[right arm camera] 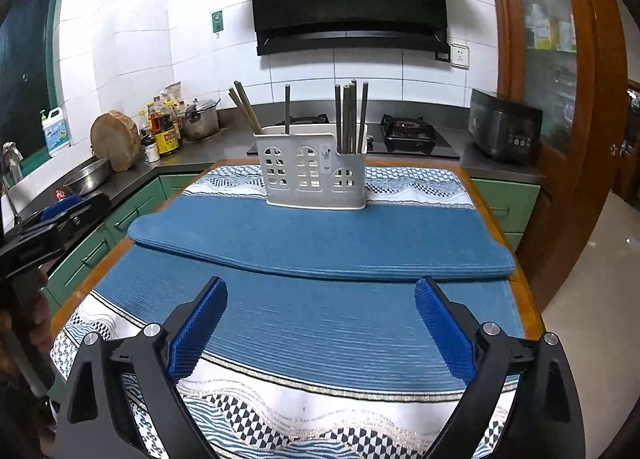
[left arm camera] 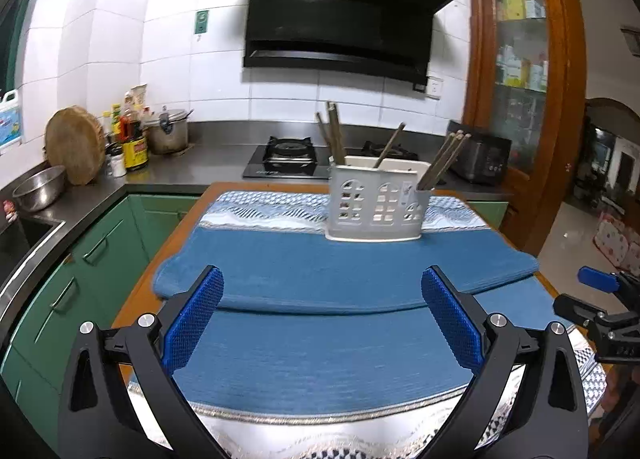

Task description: Organize utensils

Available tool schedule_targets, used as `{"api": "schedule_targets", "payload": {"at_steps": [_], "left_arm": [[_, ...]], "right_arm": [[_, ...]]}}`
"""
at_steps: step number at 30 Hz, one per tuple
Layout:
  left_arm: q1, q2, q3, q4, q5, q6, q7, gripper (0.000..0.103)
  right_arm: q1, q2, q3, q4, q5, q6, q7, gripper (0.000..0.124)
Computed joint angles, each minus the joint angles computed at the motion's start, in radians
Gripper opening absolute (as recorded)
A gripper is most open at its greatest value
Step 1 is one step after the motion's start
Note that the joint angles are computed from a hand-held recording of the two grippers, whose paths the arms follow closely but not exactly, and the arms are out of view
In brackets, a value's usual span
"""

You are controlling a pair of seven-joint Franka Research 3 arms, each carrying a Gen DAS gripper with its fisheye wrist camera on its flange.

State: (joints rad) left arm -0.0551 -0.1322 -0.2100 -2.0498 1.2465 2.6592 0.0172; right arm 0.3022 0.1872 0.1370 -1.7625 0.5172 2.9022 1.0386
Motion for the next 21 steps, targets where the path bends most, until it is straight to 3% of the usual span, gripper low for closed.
{"api": "schedule_targets", "payload": {"at_steps": [7,11,14,21], "left_arm": [[0.003,-0.043,-0.006,-0.061,-0.007,0.013,-0.009,0.098],[0.002,-0.049,-0.018,-0.070,-0.031,-0.026,0.010,0.098],[0.006,-0.057,-0.011,-0.091,-0.037,0.015,0.008,0.098],[-0.001,-0.044,-0.023,-0.086,-0.056,0.004,0.085,0.098]], "right_arm": [[-0.004,-0.008,-0.001,-0.014,0.031,-0.009,0.012,0.092],[0.004,-0.005,-0.012,-0.011,0.000,-0.008,0.041,0.092],[0.011,-0.004,-0.018,-0.015,-0.034,0.000,0.064,0.092],[0.010,-0.007,-0.015,-0.023,-0.060,0.007,0.080,0.092]]}}
